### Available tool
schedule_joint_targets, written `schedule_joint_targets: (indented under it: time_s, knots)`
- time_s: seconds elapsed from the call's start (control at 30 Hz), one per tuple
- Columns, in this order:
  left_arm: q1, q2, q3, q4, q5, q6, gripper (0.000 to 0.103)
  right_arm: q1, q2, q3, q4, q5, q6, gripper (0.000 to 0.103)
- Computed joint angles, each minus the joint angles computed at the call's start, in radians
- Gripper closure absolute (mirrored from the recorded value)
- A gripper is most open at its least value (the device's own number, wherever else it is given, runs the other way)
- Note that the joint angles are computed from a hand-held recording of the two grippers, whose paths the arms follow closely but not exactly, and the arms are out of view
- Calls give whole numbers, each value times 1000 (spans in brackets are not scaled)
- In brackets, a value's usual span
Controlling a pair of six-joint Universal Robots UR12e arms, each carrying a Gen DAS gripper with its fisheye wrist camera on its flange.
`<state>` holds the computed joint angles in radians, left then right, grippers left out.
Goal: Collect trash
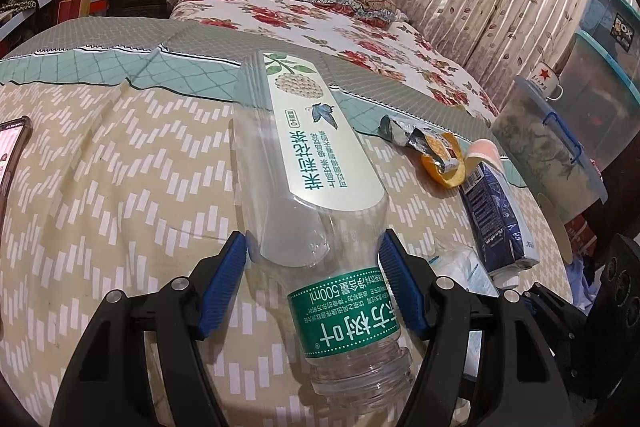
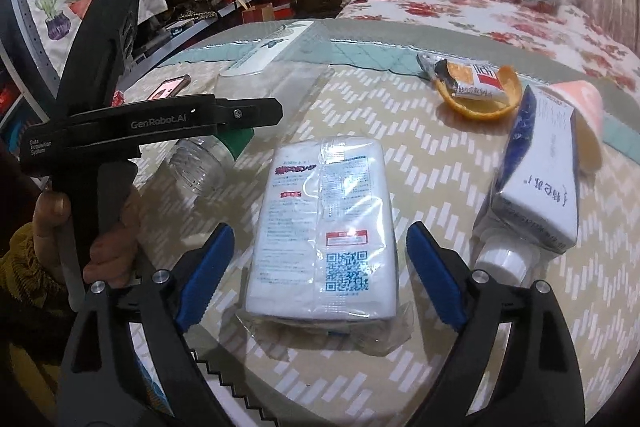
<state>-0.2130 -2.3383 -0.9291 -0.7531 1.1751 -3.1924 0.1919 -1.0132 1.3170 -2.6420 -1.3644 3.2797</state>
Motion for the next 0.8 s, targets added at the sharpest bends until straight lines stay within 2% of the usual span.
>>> schedule_joint_targets:
  time_s: [0.8]
  knots:
    - [1,-4,3,2,1,-1,31,-10,0,2,7,19,28,16]
